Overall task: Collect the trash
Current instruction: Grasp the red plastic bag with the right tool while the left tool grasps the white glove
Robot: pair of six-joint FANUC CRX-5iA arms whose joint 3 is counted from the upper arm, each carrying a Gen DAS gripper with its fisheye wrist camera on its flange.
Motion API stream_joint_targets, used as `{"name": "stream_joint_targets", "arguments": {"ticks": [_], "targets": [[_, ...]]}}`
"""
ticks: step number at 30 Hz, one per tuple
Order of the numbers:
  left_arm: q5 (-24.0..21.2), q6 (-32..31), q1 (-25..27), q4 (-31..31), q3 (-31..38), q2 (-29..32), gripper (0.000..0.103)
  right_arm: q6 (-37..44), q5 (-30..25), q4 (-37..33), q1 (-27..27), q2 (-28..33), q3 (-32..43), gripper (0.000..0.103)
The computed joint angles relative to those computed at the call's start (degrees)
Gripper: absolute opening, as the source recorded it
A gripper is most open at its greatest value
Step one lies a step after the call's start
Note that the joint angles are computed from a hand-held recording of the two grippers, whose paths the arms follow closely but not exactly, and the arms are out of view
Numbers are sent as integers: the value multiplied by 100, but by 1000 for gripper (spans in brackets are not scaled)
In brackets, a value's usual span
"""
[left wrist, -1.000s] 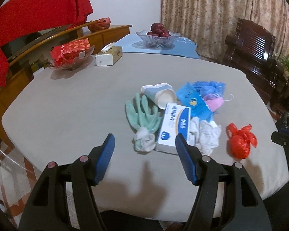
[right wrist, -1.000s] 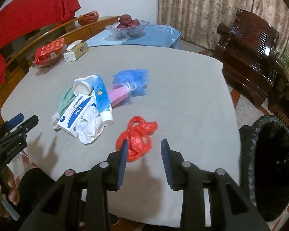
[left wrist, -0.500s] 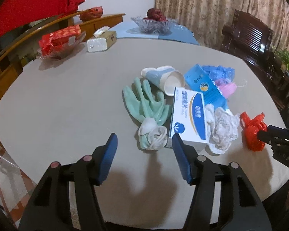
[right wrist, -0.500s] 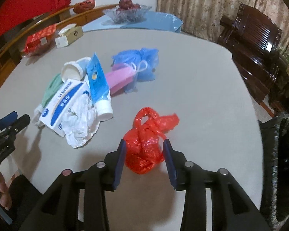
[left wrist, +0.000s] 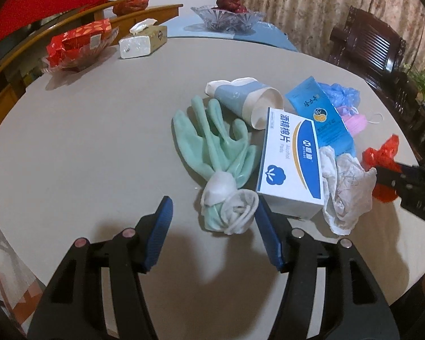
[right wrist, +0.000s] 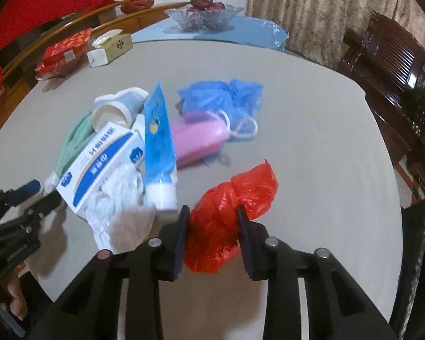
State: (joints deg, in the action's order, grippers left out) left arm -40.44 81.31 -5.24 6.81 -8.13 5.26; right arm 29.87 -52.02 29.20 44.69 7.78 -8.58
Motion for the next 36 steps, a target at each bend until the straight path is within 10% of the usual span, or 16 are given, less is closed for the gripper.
{"name": "stream_joint_targets", "arguments": {"ticks": [8, 11, 36], "targets": [[-70, 202, -18, -84, 169, 171, 63, -39, 74, 50, -15, -44, -10, 32], [-63, -144, 4, 267, 95, 179, 34, -22, 67, 43, -20, -71, -22, 32], [-228, 553, -303, -367, 17, -1150, 29, -409, -237, 775, 344, -960, -380, 32]]}}
